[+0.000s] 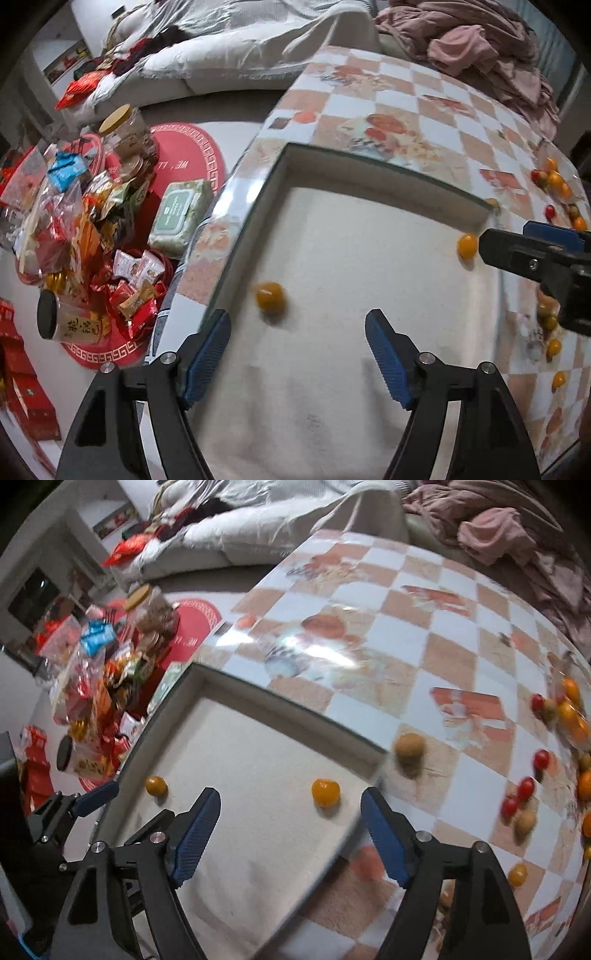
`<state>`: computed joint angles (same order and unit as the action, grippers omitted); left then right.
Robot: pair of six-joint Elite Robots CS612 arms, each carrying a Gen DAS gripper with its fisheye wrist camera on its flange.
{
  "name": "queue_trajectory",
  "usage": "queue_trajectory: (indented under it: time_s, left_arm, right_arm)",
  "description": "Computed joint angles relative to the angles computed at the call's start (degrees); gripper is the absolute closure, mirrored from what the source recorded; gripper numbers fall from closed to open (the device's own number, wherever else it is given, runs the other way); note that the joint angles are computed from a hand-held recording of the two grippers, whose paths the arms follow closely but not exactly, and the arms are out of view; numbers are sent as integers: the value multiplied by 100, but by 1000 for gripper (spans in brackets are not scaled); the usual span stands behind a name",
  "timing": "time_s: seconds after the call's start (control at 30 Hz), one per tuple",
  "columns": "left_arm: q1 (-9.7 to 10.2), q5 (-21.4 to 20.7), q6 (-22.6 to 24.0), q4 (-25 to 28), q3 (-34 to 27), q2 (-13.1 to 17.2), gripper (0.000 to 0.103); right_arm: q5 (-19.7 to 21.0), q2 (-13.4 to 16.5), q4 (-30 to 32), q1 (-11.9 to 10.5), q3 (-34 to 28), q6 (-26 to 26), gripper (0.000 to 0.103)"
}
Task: Organize fruits
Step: 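Move both open tools back over the fruit on the table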
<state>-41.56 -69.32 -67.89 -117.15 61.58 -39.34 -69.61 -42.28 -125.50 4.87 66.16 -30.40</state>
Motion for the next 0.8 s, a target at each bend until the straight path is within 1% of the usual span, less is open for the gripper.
queue_trajectory:
  time_s: [0.17,0.3,0.5,0.6,0.7,0.8]
  left_arm:
    - [-83,-11,508,-75,-396,160,27]
    - [-120,-64,870,-124,-868,394,27]
    - [-158,-214,1484,-155,-1730,850,27]
    - [-168,-350,1710,-84,-2174,1098,27]
    - [-176,-479,1905,68,-2625,1360,27]
    - [-179,-660,2093,370,-3141,1661,27]
  right_arm:
    - [-116,-126,-162,-222,178,366,21]
    - [-318,-199,-201,-442,310,762,21]
    - [-752,-228,-304,-717,441,1289,21]
    - [-960,-185,-331,-793,418,1474,21]
    - [-1071,-125,-342,-858,380,1557,21]
    - [-1105,-63,-330,-888,322,1625,21]
